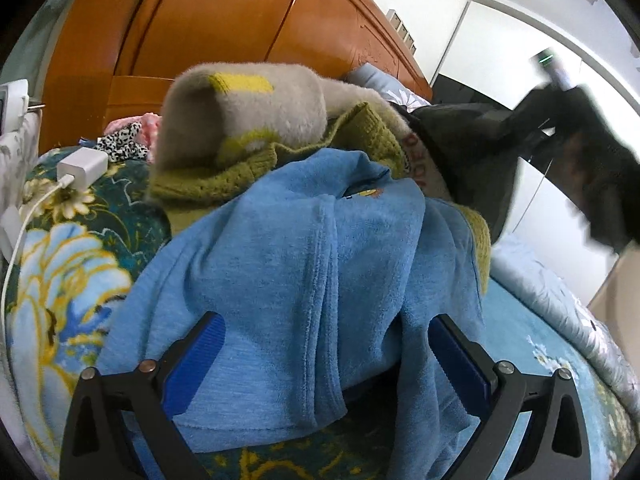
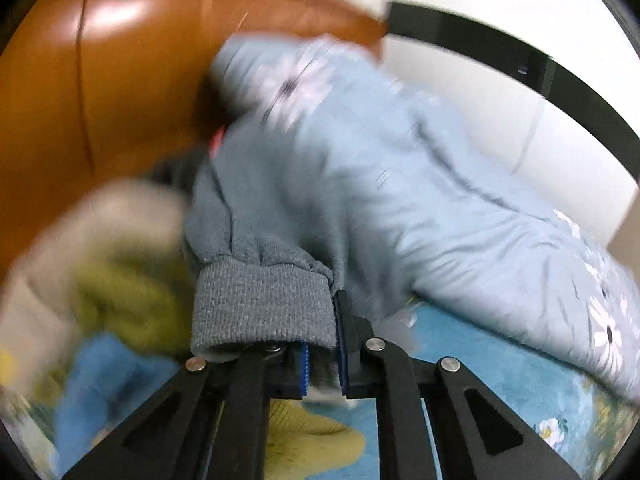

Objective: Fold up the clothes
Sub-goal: 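Grasp the grey sweatpants cuff with the right gripper and lift it, then pull the grey sweatpants out of the pile and lay them on the blanket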

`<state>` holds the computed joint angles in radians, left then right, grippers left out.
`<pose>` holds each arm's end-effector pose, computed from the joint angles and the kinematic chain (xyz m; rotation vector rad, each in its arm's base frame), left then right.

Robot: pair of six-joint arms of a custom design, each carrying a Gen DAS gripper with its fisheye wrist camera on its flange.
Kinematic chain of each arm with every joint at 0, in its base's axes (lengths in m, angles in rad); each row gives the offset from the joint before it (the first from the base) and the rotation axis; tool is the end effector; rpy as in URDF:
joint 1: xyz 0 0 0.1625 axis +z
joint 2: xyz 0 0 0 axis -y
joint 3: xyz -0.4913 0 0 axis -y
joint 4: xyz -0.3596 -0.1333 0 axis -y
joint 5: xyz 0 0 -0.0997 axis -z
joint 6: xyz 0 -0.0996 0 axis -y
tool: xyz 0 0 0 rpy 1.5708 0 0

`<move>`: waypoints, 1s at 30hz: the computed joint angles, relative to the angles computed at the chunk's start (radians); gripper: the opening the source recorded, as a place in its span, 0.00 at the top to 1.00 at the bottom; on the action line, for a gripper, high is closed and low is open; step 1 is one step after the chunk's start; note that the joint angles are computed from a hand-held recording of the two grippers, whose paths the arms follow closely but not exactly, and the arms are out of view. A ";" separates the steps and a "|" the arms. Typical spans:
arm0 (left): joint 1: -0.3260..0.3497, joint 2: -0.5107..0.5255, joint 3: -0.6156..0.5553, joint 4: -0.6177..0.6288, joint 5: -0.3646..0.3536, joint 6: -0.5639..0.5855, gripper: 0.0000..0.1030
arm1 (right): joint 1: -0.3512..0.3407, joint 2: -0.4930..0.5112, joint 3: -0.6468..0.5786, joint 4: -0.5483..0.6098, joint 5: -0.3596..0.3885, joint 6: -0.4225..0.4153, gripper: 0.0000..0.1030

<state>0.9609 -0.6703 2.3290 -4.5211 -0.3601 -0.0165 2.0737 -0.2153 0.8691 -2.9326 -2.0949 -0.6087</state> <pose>-0.0518 -0.4696 0.1957 -0.3634 1.9525 -1.6379 0.5056 -0.7459 0.0481 1.0880 -2.2126 0.8707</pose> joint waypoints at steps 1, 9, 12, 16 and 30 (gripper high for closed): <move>0.001 -0.001 -0.001 0.006 0.000 -0.003 0.00 | 0.006 -0.032 0.021 -0.013 0.015 0.016 0.91; 0.007 -0.032 0.001 0.154 -0.004 -0.082 0.00 | 0.045 -0.258 0.201 -0.081 0.068 0.107 0.93; -0.039 -0.030 0.018 0.117 0.032 -0.032 0.00 | 0.055 -0.324 0.275 -0.117 0.075 0.102 0.93; -0.135 -0.006 -0.008 -0.084 0.113 0.246 0.00 | 0.065 -0.363 0.280 -0.123 0.088 0.099 0.93; -0.269 -0.077 -0.031 -0.041 0.149 0.338 0.00 | 0.065 -0.588 0.448 -0.206 0.120 0.067 0.93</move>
